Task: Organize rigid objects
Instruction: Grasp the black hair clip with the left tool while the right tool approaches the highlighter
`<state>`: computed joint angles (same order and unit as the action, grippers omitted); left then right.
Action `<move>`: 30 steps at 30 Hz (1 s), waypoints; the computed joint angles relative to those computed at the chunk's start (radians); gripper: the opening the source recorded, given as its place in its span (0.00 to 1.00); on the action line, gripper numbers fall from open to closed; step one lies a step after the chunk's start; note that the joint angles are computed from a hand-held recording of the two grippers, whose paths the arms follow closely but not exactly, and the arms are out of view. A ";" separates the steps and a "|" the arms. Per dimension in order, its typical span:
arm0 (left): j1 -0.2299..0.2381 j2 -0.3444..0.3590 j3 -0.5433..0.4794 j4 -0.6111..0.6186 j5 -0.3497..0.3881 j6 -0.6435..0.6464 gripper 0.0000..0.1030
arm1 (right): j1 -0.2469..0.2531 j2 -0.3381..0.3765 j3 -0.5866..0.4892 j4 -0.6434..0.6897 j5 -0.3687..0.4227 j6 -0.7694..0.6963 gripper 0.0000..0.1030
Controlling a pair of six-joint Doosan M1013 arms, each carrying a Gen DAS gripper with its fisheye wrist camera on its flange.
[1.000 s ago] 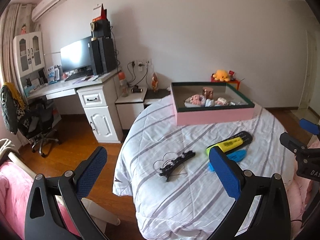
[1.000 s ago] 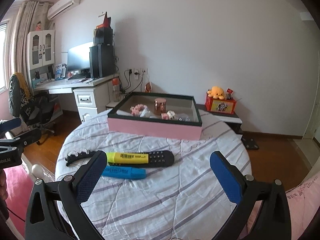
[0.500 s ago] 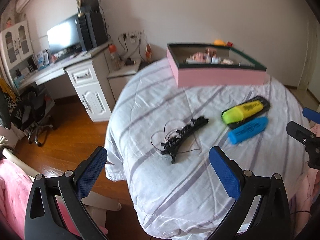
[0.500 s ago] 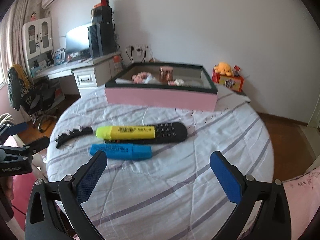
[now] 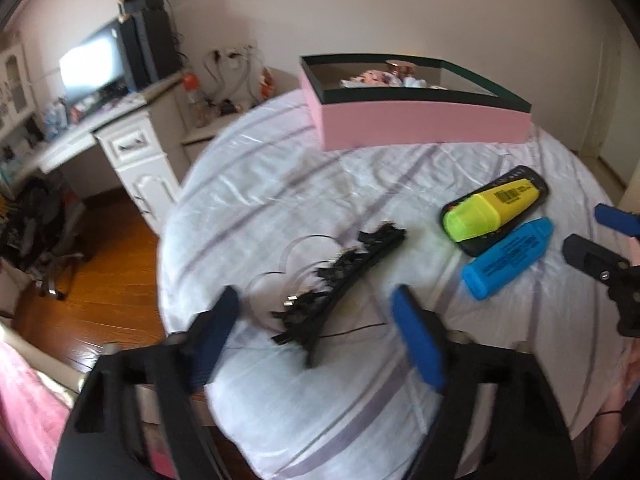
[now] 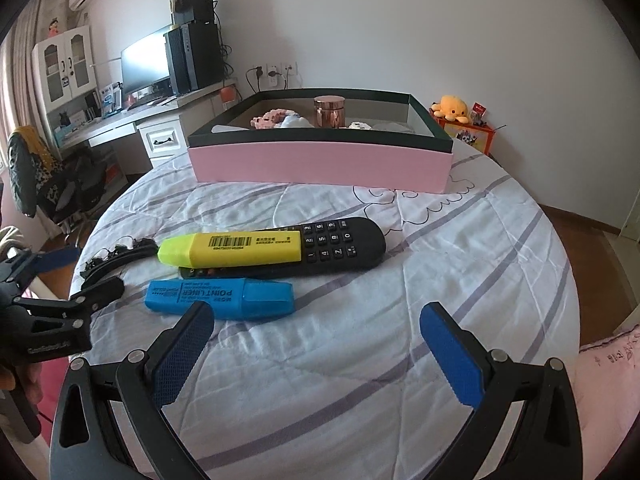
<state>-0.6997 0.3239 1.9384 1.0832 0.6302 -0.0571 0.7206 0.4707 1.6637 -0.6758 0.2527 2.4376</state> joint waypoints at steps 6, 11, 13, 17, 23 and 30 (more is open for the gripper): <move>0.005 -0.002 0.000 0.014 -0.071 0.024 0.30 | -0.004 0.005 -0.006 0.062 0.002 -0.058 1.00; 0.001 -0.005 -0.001 0.003 -0.107 0.050 0.25 | -0.008 0.003 -0.001 0.091 -0.001 -0.081 1.00; 0.000 -0.008 0.001 -0.002 -0.128 0.049 0.26 | -0.009 0.003 -0.001 0.090 -0.002 -0.079 1.00; -0.006 -0.004 -0.006 -0.019 -0.128 0.056 0.26 | -0.013 0.000 0.004 0.096 -0.002 -0.077 1.00; -0.008 0.007 -0.022 -0.034 -0.116 0.072 0.26 | -0.020 -0.007 0.016 0.127 -0.010 -0.092 1.00; -0.017 -0.003 -0.010 -0.025 -0.170 0.079 0.26 | -0.015 -0.008 0.016 0.237 -0.014 -0.200 1.00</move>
<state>-0.7168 0.3212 1.9285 1.0582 0.4599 0.0222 0.7061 0.4628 1.6800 -0.4390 0.2382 2.2376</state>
